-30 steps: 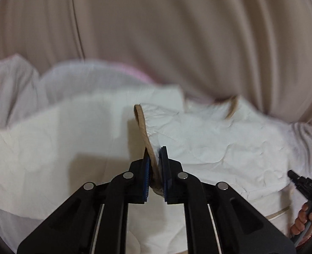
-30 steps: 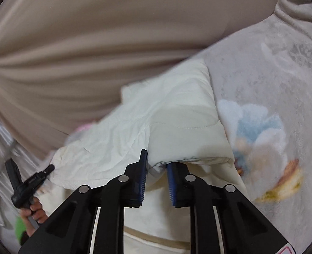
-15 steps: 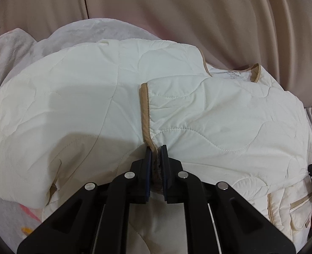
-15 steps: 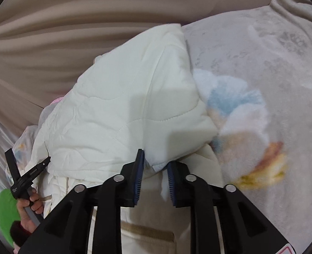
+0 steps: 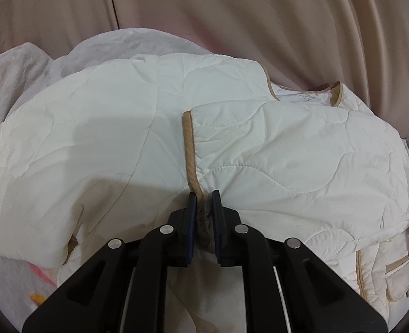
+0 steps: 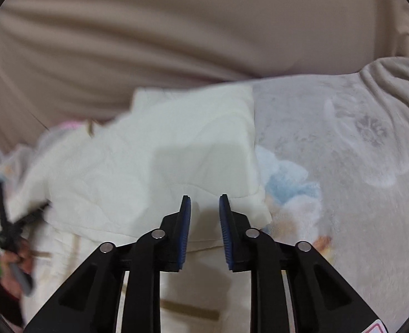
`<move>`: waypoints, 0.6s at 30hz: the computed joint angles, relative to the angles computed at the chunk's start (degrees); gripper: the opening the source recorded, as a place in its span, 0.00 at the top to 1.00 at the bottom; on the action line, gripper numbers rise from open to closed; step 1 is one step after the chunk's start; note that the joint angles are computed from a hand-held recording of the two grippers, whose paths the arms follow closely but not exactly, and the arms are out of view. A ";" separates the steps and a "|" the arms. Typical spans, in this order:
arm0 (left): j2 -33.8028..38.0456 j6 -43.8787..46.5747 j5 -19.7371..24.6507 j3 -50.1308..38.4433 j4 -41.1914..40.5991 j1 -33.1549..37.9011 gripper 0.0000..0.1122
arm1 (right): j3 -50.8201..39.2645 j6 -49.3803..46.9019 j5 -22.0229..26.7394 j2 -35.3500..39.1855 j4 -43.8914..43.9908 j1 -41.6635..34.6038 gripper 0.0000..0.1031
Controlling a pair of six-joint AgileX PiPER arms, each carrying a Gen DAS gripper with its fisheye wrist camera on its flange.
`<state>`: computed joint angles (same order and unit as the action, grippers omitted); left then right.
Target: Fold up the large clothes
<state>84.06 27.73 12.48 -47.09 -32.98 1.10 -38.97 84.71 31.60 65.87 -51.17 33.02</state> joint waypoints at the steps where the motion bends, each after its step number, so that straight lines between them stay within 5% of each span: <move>1: -0.02 3.20 0.45 0.10 -3.32 0.59 0.89 | -0.81 -0.72 0.35 3.76 0.02 -0.99 0.96; 5: 0.30 7.58 1.14 0.01 -7.54 1.43 0.88 | 2.76 -2.36 -7.42 4.13 1.60 -7.11 1.00; 10: 0.47 7.43 1.37 -0.22 -7.44 1.51 0.88 | -4.79 -6.50 2.38 2.06 6.68 -4.59 0.88; 14: -1.68 2.07 3.02 -0.65 -3.79 2.56 0.86 | -15.12 -11.01 4.61 6.82 5.92 -3.53 0.82; 16: -4.38 4.99 6.49 -1.67 -8.51 5.46 0.76 | -18.85 -13.17 3.34 9.80 7.14 -5.09 0.65; 18: -6.37 8.03 9.93 -3.69 -13.49 8.38 0.46 | -20.84 -13.12 1.77 12.06 6.50 -6.68 0.44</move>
